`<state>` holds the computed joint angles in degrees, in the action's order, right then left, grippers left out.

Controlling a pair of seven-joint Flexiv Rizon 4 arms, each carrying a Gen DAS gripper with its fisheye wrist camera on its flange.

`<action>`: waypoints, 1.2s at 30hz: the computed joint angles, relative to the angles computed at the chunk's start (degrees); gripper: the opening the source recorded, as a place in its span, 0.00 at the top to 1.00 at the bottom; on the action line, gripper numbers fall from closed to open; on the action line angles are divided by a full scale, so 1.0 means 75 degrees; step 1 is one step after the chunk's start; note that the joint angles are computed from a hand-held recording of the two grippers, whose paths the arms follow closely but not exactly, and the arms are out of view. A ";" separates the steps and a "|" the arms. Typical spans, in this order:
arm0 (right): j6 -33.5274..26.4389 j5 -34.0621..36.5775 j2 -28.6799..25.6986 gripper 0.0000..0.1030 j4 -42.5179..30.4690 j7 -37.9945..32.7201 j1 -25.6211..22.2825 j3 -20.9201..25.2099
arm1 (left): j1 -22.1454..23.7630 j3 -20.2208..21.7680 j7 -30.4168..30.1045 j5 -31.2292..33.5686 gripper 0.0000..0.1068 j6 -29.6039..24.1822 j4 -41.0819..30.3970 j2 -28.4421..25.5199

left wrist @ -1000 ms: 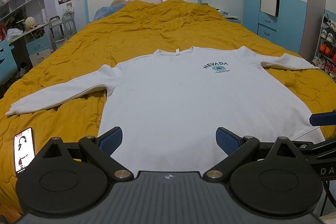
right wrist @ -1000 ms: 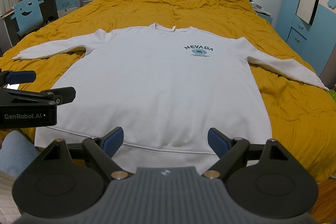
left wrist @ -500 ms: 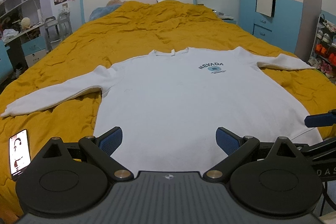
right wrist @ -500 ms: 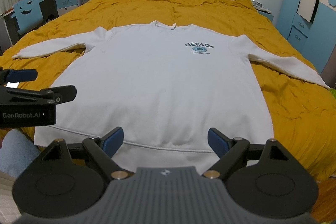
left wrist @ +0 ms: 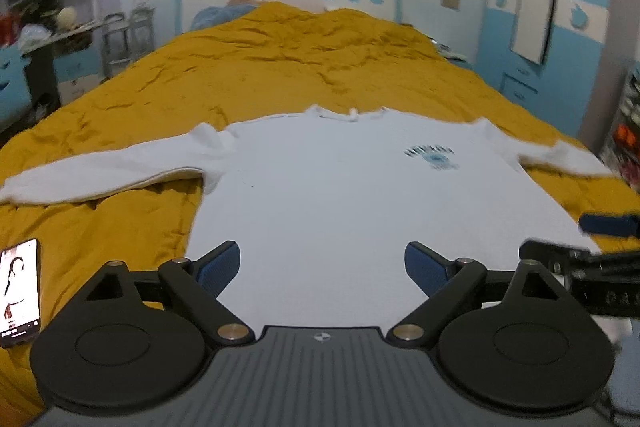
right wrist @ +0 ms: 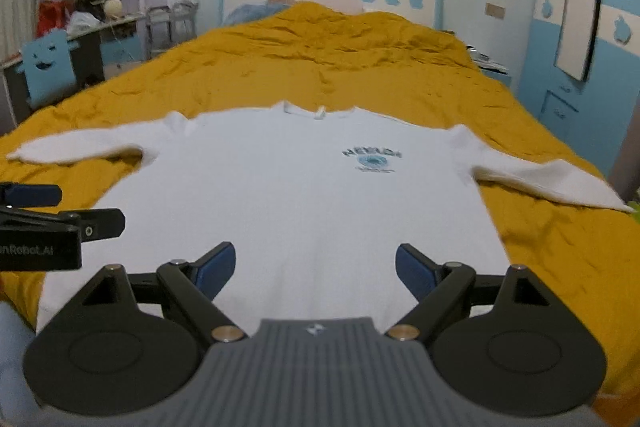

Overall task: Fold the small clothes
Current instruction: 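Grasp a sleeve cuff with the left tool and lift it over the body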

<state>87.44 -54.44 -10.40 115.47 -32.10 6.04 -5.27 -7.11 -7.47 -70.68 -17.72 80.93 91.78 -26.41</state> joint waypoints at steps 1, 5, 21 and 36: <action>-0.0024 0.1008 -0.0199 0.19 -0.0211 -0.0846 -0.0242 0.0485 | 0.0054 -0.0009 -0.0053 -0.0090 0.04 -0.0172 -0.0159 -0.0081; -0.0139 0.1579 -0.0622 0.19 -0.0696 -0.1191 0.0133 0.0205 | 0.0452 -0.0279 0.0124 -0.0650 0.04 -0.0792 -0.0711 -0.0416; -0.2542 0.4618 -0.2994 0.20 -0.4378 -0.3886 -0.0329 0.1628 | 0.1598 0.1406 -0.3833 -0.0159 0.17 -0.2275 -0.4652 -0.2766; -0.3994 0.5520 -0.4169 0.31 -0.6456 -0.4937 0.0361 0.1029 | 0.2993 0.1064 -0.6680 -0.0017 0.70 -0.4218 -0.9222 -0.5709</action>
